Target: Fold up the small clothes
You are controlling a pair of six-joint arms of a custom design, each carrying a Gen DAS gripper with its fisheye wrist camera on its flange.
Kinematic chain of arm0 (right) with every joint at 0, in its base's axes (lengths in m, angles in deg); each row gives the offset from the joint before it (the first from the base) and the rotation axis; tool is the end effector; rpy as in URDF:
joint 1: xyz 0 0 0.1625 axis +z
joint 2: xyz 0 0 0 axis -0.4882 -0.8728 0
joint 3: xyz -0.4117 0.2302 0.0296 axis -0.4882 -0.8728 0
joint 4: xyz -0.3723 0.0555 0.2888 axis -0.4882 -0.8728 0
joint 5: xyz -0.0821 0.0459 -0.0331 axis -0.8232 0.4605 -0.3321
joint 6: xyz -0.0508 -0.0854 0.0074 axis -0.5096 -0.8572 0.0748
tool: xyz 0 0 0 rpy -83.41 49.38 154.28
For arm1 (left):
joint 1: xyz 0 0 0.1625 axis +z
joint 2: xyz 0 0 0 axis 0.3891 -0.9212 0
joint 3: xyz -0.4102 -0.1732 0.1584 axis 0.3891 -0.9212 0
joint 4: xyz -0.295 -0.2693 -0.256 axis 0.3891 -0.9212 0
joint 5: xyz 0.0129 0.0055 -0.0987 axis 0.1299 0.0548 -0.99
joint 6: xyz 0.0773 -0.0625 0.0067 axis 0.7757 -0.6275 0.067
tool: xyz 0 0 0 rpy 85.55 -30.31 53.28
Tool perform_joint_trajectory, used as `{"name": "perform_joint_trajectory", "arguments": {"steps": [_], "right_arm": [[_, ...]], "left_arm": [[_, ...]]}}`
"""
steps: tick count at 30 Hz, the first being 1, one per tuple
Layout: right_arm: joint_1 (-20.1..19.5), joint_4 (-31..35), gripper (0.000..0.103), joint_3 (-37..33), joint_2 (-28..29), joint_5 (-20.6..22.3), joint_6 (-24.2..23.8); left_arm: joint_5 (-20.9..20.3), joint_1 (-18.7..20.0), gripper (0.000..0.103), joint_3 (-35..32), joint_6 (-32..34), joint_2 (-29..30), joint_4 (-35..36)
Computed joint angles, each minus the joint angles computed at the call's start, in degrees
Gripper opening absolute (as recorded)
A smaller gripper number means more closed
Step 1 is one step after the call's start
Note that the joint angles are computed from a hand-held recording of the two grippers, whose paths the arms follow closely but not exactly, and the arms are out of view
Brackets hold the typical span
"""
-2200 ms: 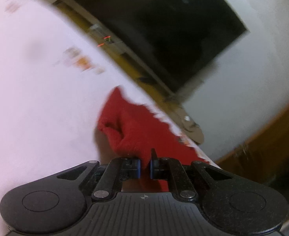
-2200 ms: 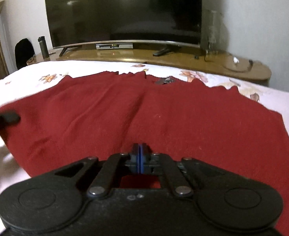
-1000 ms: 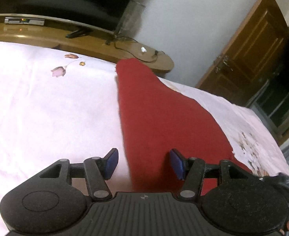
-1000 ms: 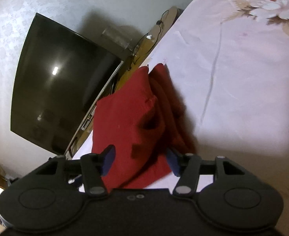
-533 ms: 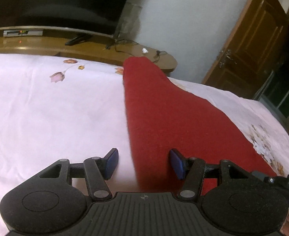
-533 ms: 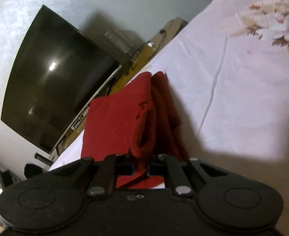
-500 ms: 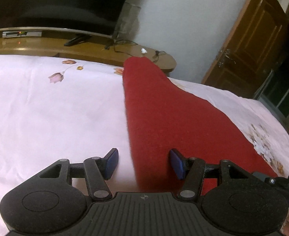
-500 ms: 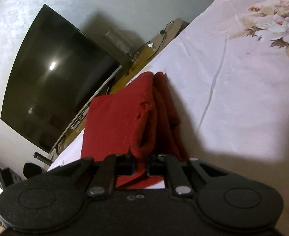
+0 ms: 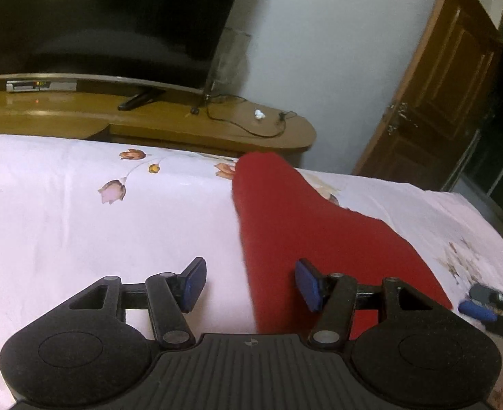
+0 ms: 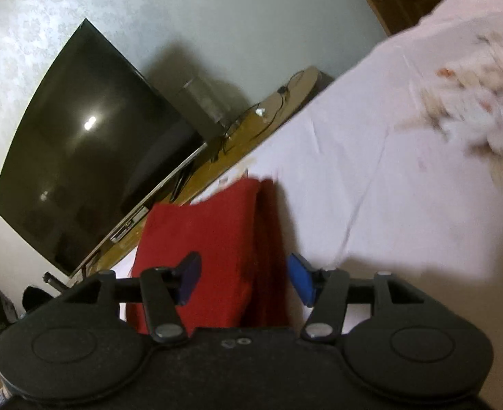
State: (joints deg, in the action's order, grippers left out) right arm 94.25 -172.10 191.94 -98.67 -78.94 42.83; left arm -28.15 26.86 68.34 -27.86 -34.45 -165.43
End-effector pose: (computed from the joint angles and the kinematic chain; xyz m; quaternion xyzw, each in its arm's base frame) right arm 0.0180 -0.3407 0.2935 0.0077 -0.8631 0.5007 0.0660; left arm -0.2287 -0.5615 0.1081 0.2017 0.8985 -0.3599 0.1499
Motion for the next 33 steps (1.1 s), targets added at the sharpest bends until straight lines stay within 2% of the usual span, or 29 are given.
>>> {"name": "perform_joint_trajectory", "arguments": {"steps": [3,6,8,9,10,13,16,17,18,19,21,24,26,27,28,29,31,32,33], "right_arm": [[3.9,3.0,0.055,-5.6,4.6,-3.4,-0.9],[7.1,7.1,0.048,-10.4,8.7,-7.9,-2.9],[8.2,8.8,0.029,-12.3,10.9,-9.8,-3.9],[8.5,8.8,0.013,-12.6,11.6,-9.7,-5.2],[8.9,8.6,0.010,-13.0,12.3,-10.1,-6.9],[9.9,3.0,0.009,-11.9,13.6,-9.8,-11.9],[10.8,0.5,0.008,-12.0,14.8,-12.1,-13.3],[11.1,0.6,0.008,-12.6,15.8,-14.5,-13.7],[11.0,0.8,0.008,-12.6,16.2,-16.2,-14.4],[10.2,0.0,0.008,-12.4,17.2,-16.3,-14.9],[8.6,-1.8,0.009,-11.6,17.4,-14.1,-14.0],[9.7,-1.2,0.010,-11.6,16.9,-16.0,-13.6],[10.4,0.2,0.013,-11.3,15.5,-17.0,-14.5],[11.2,0.1,0.021,-11.4,15.1,-17.3,-14.4],[11.7,-2.3,0.026,-10.9,15.0,-17.1,-14.7],[12.8,-5.2,0.026,-11.0,15.4,-16.5,-15.3],[14.3,-5.9,0.024,-11.7,15.8,-15.0,-16.8],[16.2,-5.7,0.024,-13.0,17.2,-17.3,-18.0],[17.7,-5.5,0.024,-14.1,18.6,-19.4,-19.0]], "left_arm": [[-1.7,1.0,0.058,-1.6,-0.5,1.5,0.8],[-2.4,1.7,0.058,-3.2,-0.1,3.3,1.6],[-2.5,1.9,0.058,-3.5,-0.8,4.1,1.2],[-2.1,2.0,0.058,-3.7,-1.0,4.3,1.2],[-1.8,2.0,0.058,-3.8,-1.2,4.5,1.3],[-1.4,2.2,0.058,-4.3,0.1,5.1,0.7],[-0.4,2.2,0.058,-4.9,0.4,5.8,1.6],[0.3,2.1,0.060,-5.2,0.4,6.3,2.1],[1.3,1.9,0.067,-5.5,0.4,6.8,1.9],[2.6,1.7,0.074,-5.7,1.1,7.5,1.4],[2.4,2.1,0.077,-5.9,-0.6,7.3,2.1],[2.0,1.9,0.077,-5.2,0.1,6.1,2.4],[2.9,0.9,0.076,-4.4,2.3,5.6,-1.1],[3.1,0.7,0.076,-4.3,3.3,5.7,-3.1],[2.5,0.5,0.076,-4.4,4.7,5.8,-5.6],[2.0,0.5,0.076,-4.9,5.8,6.0,-7.2],[-0.6,0.9,0.076,-6.9,7.9,6.7,-7.4],[-2.1,1.0,0.073,-8.1,8.4,7.0,-6.2],[-4.0,1.3,0.062,-9.1,9.0,7.4,-4.8]]}}
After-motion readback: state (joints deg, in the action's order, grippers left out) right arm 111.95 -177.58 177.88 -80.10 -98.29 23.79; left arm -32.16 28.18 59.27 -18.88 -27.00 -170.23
